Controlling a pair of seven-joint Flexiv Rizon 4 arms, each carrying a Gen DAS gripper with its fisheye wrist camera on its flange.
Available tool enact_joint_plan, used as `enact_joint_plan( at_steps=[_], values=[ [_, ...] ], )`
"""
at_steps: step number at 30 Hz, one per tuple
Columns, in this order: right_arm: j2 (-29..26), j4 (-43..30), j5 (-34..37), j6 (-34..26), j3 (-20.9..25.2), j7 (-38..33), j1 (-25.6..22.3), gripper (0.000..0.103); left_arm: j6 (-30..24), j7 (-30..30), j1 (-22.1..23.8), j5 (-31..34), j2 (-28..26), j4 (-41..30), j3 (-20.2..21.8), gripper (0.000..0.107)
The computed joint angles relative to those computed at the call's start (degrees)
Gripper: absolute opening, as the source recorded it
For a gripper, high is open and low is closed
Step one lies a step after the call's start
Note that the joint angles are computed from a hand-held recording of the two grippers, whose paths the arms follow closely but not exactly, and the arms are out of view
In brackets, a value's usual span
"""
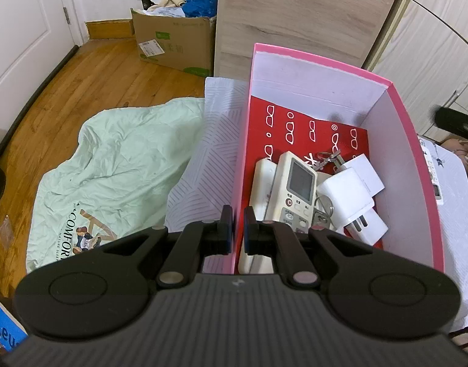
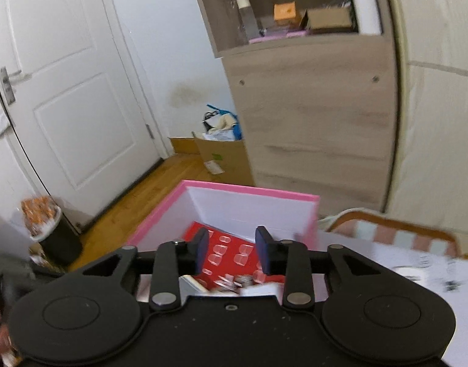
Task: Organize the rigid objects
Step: 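Carry the keys into the pink box and open the right gripper, then move the right tool to the white TCL remote and grasp it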
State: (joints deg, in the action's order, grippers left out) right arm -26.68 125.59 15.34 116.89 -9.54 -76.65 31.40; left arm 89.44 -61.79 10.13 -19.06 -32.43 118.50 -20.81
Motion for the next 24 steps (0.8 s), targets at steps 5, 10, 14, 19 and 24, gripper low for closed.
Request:
enact_joint_plan(
  at_steps=[5, 10, 14, 19, 24],
  values=[
    [4.6, 6.1, 4.3, -1.9, -6.4, -3.0, 4.3, 0.052, -0.1, 0.7, 1.4, -0.1, -0.1, 0.3, -1.5, 0.005],
    [4.8, 9.3, 5.3, -2.7, -6.7, -1.9, 1.3, 0.066, -0.2, 2.0, 3.6, -0.4, -0.2, 0.8, -3.8, 0.005],
    [2.8, 9.7, 2.8, -4.7, -4.5, 1.3, -3.9, 0.066, -0.9, 2.2, 4.3, -1.2, -0.1, 0.7, -4.4, 0.005],
    [-1.1, 8.4, -2.0, -5.7, 1.1, 6.9, -11.7, 0.066, -0.6, 3.2, 5.4, -2.1, -0.2, 0.9, -5.8, 0.005],
    [-4.5, 6.3, -5.8, -7.7, 0.2, 9.5, -11.9, 0.066, 0.0, 3.3, 4.6, -1.5, 0.1, 1.2, -5.0, 0.005]
  ],
)
